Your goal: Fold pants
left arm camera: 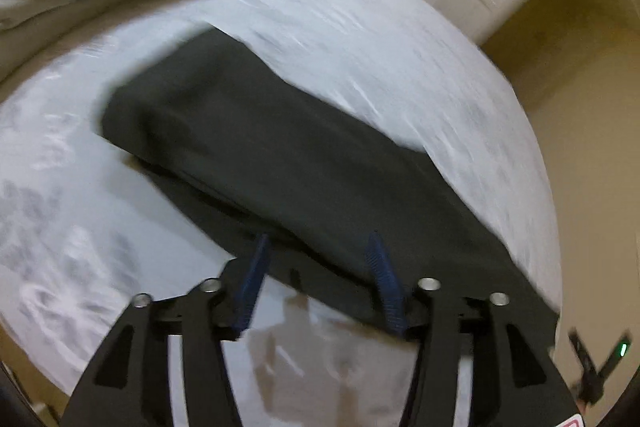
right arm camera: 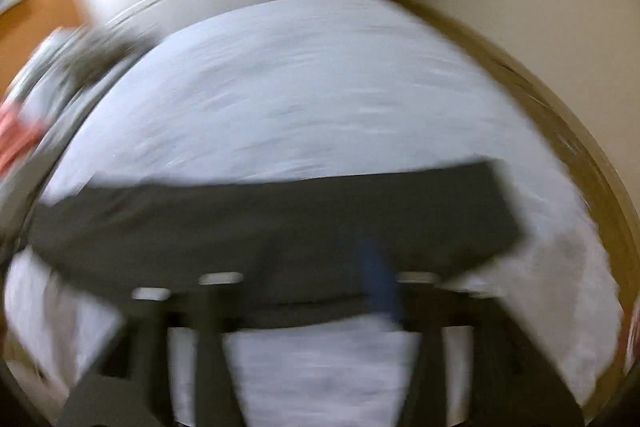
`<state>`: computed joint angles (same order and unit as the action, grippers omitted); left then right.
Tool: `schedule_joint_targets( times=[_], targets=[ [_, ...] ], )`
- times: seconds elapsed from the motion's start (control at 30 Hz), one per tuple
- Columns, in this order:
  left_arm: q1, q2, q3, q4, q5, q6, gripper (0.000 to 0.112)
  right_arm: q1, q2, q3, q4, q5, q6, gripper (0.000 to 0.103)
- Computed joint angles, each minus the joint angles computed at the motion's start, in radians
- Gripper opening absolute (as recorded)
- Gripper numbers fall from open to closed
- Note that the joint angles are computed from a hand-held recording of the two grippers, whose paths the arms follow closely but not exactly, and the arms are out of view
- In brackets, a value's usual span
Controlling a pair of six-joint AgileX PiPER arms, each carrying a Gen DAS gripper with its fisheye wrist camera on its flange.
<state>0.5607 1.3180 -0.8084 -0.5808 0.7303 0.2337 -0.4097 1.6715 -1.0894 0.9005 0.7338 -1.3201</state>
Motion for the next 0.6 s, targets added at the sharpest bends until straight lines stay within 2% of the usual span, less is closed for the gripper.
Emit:
schedule_joint_targets(
  times=[0.07,0.13,0.17,0.23,0.3,0.4,0.43,0.47,0.53,0.6],
  targets=[
    [-0.072,0.052,-0.005,-0.027,-0.003,0.005,0.059,0.175,-0.052,0.128,-0.015,-0.106,-0.09,0.069],
    [-0.128,0.12,-0.016,-0.044,-0.022,-0.014,0.059,0.327,-0.081,0.228,-0.012,-0.237,-0.151,0.059],
    [-0.14,0.155,-0.024,-0.068,-0.031,-0.013,0.059,0.397,-0.078,0.26,-0.013,-0.293,-0.175,0.058],
    [-0.158,0.179,-0.017,-0.099,-0.055,-0.017,0.059,0.481,-0.058,0.282,-0.034,-0.354,-0.16,0.055],
    [-0.175,0.197,-0.02,-0.097,-0.083,-0.03,0.059,0.504,-0.031,0.267,-0.062,-0.352,-0.113,0.055],
    [-0.192,0.236,-0.043,-0.109,-0.111,-0.028,0.055,0.521,0.05,0.205,-0.097,-0.336,-0.054,0.047],
    [-0.195,0.245,-0.051,-0.113,-0.109,-0.021,0.032,0.512,0.067,0.201,-0.057,-0.325,-0.094,0.042],
    [-0.196,0.254,-0.054,-0.128,-0.097,0.007,0.001,0.498,0.072,0.193,-0.034,-0.293,-0.121,0.03],
    [-0.188,0.246,-0.045,-0.164,-0.06,0.059,0.001,0.496,0.035,0.195,-0.061,-0.246,-0.093,0.004],
    [-0.159,0.173,-0.025,-0.199,-0.024,0.092,0.001,0.43,-0.031,0.18,-0.02,-0.127,-0.123,0.004]
  ],
)
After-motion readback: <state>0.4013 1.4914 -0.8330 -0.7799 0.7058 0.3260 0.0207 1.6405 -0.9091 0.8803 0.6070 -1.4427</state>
